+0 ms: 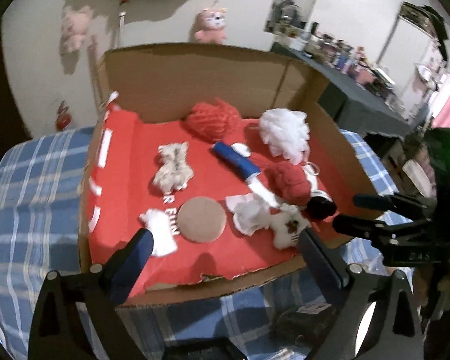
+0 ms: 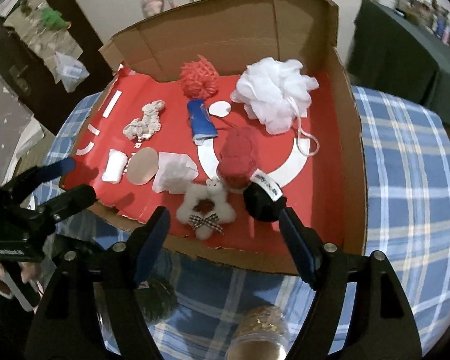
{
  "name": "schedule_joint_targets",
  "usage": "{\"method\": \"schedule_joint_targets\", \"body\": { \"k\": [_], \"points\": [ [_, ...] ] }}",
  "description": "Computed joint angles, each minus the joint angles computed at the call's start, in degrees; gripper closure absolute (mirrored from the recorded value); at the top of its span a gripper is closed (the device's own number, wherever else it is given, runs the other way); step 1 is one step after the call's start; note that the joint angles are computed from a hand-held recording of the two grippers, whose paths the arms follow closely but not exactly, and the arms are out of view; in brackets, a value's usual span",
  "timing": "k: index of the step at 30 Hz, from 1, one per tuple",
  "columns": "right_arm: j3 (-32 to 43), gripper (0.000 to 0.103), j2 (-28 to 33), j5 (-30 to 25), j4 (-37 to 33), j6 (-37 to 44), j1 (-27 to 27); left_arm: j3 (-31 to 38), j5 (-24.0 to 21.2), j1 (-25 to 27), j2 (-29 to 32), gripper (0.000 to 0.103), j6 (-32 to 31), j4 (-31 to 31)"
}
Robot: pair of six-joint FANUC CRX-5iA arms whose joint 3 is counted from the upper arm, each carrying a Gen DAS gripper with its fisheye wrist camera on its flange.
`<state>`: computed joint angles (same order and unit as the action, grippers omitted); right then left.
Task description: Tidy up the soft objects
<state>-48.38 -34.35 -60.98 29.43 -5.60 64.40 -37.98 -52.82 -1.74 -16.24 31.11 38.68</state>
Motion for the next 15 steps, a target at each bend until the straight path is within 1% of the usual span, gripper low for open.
{"method": "schedule_joint_targets", "body": {
  "k": [2, 7, 15],
  "points": [
    [-0.4, 0.028, 0.4, -0.1, 0.3, -1.5, 0.5, -0.5, 1.9, -0.5, -0.5, 0.004, 2.1, -1.9],
    [-0.2, 0.028, 2.1, -1.7, 1.1, -2.7, 1.3, -0.5, 4.5, -2.0, -0.6, 0.004, 5.8, -5.9],
    [0.3, 0.028, 4.2, -1.9, 0.3, -2.4, 0.3, 0.5, 5.3, -2.7, 1.3, 0.004, 10.0, -8.4]
  ]
}}
